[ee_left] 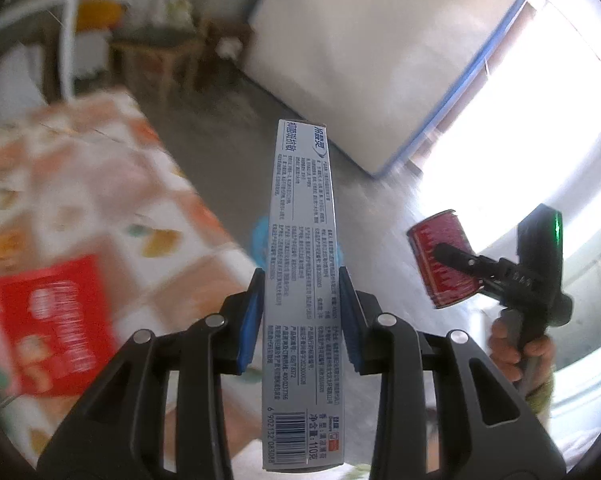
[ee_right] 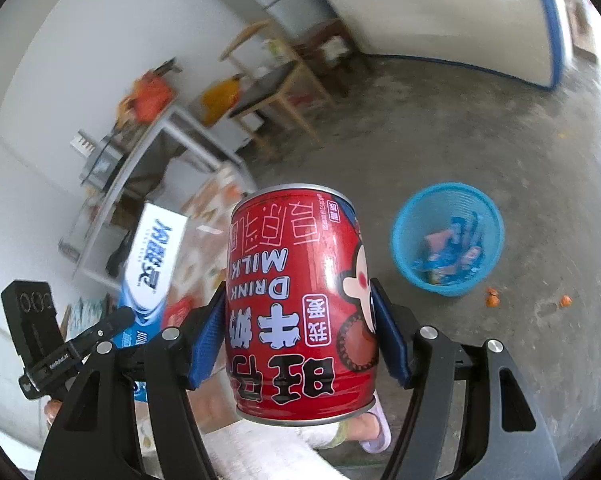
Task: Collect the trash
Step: 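Lift the red milk can and toothpaste box above the table, then open both tools over the blue wastebasket to drop can and box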
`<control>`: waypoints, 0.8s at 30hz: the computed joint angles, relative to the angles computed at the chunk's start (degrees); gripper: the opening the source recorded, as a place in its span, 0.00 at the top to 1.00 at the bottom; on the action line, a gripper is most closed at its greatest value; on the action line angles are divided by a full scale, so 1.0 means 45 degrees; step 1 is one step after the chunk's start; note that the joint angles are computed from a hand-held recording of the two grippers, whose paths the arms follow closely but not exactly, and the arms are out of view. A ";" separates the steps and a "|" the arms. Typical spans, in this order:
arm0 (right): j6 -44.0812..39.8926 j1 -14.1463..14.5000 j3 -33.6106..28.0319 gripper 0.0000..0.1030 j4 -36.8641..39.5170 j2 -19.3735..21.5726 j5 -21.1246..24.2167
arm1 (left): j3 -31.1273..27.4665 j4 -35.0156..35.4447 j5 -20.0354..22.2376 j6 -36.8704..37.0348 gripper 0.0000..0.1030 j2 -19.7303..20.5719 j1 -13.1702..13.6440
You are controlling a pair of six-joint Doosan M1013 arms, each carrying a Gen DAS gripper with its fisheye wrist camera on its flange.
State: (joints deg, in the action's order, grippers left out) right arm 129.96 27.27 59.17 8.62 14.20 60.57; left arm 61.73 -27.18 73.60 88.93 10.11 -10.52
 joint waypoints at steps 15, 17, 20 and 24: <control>0.0059 -0.2165 0.0919 0.36 0.2904 0.1152 -0.0386 | -0.4597 -0.1010 0.2601 -0.2213 0.52 0.4605 -0.1129; -0.0044 -0.2411 0.0701 0.35 0.2966 0.1629 -0.0453 | -0.4987 -0.0873 0.2347 -0.2714 0.26 0.4931 -0.1174; 0.0619 -0.2603 0.0665 0.31 0.2103 0.2213 -0.0424 | -0.4866 -0.0218 0.1720 -0.2857 0.26 0.4871 -0.1215; 0.1568 -0.2507 0.1291 0.31 0.1096 0.2229 -0.0580 | -0.3845 0.0190 0.1230 -0.2449 0.26 0.4119 -0.1116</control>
